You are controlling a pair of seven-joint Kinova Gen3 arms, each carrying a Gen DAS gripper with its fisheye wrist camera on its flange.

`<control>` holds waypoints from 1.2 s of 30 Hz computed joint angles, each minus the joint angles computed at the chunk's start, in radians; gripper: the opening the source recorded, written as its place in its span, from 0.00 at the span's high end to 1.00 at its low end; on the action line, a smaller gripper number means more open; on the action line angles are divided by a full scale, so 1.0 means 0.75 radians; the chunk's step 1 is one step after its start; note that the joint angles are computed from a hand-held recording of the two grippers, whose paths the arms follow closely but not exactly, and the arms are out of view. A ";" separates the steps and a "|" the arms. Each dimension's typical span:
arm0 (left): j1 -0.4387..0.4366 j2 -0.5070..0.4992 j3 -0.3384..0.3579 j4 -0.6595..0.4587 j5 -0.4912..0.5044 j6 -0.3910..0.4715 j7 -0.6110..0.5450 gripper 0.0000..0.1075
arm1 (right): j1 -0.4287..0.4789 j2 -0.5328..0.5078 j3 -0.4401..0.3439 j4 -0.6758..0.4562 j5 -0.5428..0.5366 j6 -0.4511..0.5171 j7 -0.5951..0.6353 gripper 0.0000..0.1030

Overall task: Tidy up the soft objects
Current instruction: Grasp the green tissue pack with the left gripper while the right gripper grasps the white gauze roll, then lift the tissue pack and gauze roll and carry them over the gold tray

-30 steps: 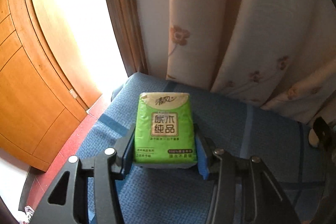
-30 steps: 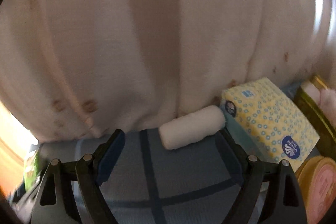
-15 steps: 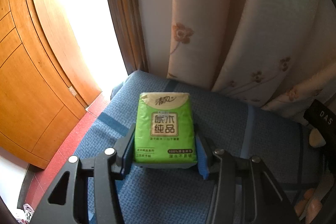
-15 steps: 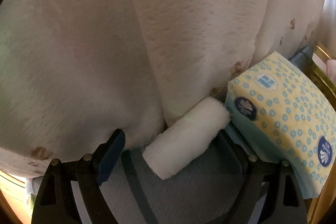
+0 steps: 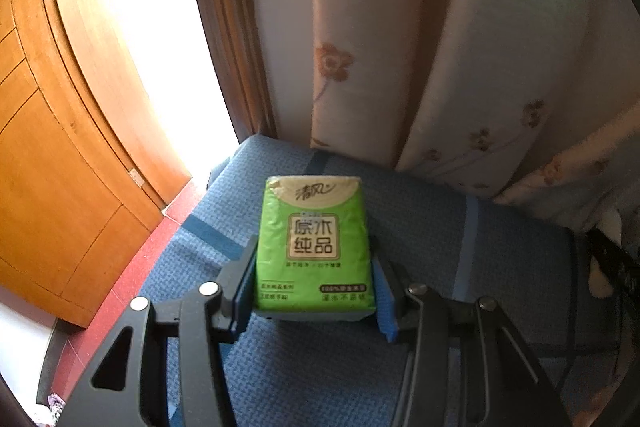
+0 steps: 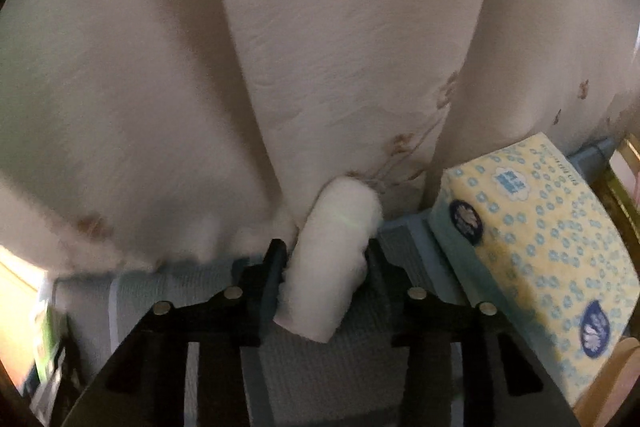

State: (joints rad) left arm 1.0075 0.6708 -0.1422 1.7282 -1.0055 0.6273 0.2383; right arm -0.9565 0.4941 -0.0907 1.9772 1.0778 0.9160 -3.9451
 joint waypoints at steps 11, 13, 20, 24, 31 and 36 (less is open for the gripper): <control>0.054 -0.024 -0.017 0.038 -0.092 -0.056 0.026 0.54 | -0.236 -0.042 -0.150 0.157 0.294 0.238 -0.149 0.61; 0.092 -0.026 -0.028 0.045 -0.149 -0.043 0.063 0.54 | -0.283 -0.014 -0.170 0.127 0.303 0.336 -0.140 0.61; 0.156 -0.048 0.003 0.084 -0.353 0.063 0.224 0.54 | -0.361 0.004 -0.230 0.172 0.324 0.517 -0.236 0.61; 0.179 -0.067 0.027 0.122 -0.452 0.131 0.360 0.54 | -0.308 -0.005 -0.239 0.187 0.373 0.503 -0.254 0.61; 0.211 -0.100 0.112 0.184 -0.556 0.275 0.545 0.54 | -0.308 0.045 -0.240 0.178 0.397 0.521 -0.302 0.61; 0.209 -0.127 0.180 0.245 -0.625 0.354 0.680 0.54 | -0.321 0.072 -0.235 0.179 0.409 0.540 -0.322 0.61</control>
State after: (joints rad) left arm 1.1642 0.5753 -0.0072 1.9121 -1.4739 0.8925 0.7480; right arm -1.1974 0.5483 -0.2673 2.1117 1.3847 1.3209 -4.1864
